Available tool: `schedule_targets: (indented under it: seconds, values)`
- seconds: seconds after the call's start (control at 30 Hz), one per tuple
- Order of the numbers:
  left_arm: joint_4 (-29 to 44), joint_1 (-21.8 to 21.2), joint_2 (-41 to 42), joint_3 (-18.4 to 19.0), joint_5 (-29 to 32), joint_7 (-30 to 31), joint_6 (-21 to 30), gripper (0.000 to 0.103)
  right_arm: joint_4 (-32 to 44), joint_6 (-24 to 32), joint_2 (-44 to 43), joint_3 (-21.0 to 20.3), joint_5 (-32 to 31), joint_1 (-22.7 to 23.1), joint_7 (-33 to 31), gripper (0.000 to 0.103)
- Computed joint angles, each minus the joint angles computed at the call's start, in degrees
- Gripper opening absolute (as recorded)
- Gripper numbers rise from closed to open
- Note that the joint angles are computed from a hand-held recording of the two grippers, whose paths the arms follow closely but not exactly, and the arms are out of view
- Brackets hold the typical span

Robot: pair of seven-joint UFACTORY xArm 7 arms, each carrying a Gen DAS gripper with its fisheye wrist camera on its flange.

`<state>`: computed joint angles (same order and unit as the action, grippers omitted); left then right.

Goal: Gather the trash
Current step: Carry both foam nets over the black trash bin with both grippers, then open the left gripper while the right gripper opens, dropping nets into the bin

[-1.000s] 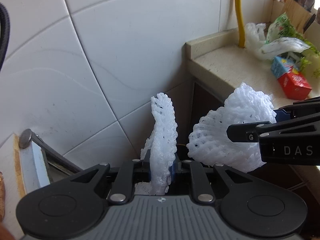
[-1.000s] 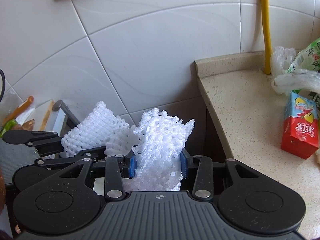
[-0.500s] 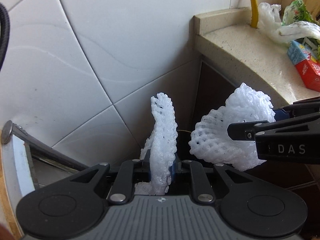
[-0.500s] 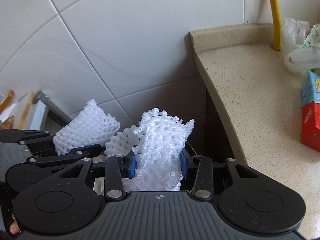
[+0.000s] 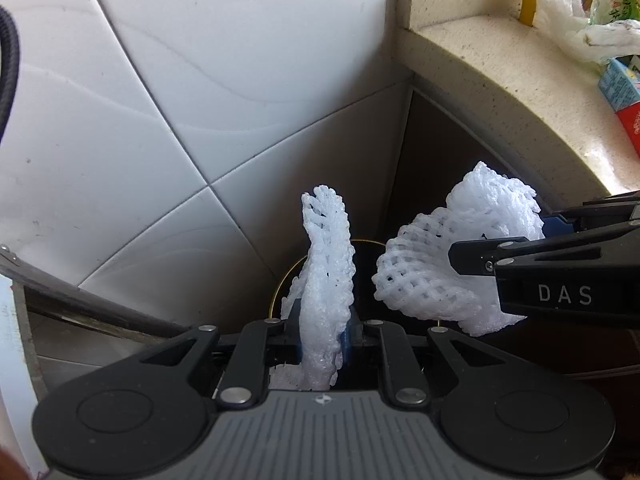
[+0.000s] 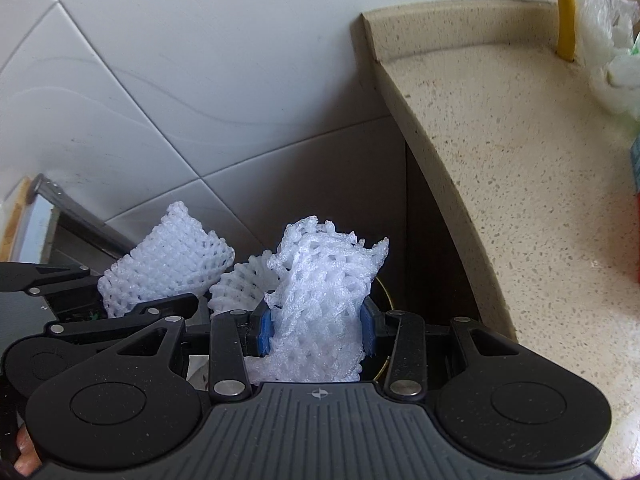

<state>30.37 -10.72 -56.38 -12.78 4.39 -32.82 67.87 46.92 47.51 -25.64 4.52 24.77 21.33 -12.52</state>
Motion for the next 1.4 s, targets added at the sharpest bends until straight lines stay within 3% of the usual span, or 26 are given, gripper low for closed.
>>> schedule_targets:
  seconds: [0.87,1.4]
  values:
    - [-2.8,0.7,3.1,3.7,-3.2,1.5,-3.7,0.015,2.8,-1.1,7.9,3.4,-2.5,1.1,5.1,0.049]
    - [-2.8,0.9,4.1,4.0,-4.4,2.4,-4.4,0.031,2.6,-3.0,11.1,4.3,-2.7,1.9,7.6,0.053]
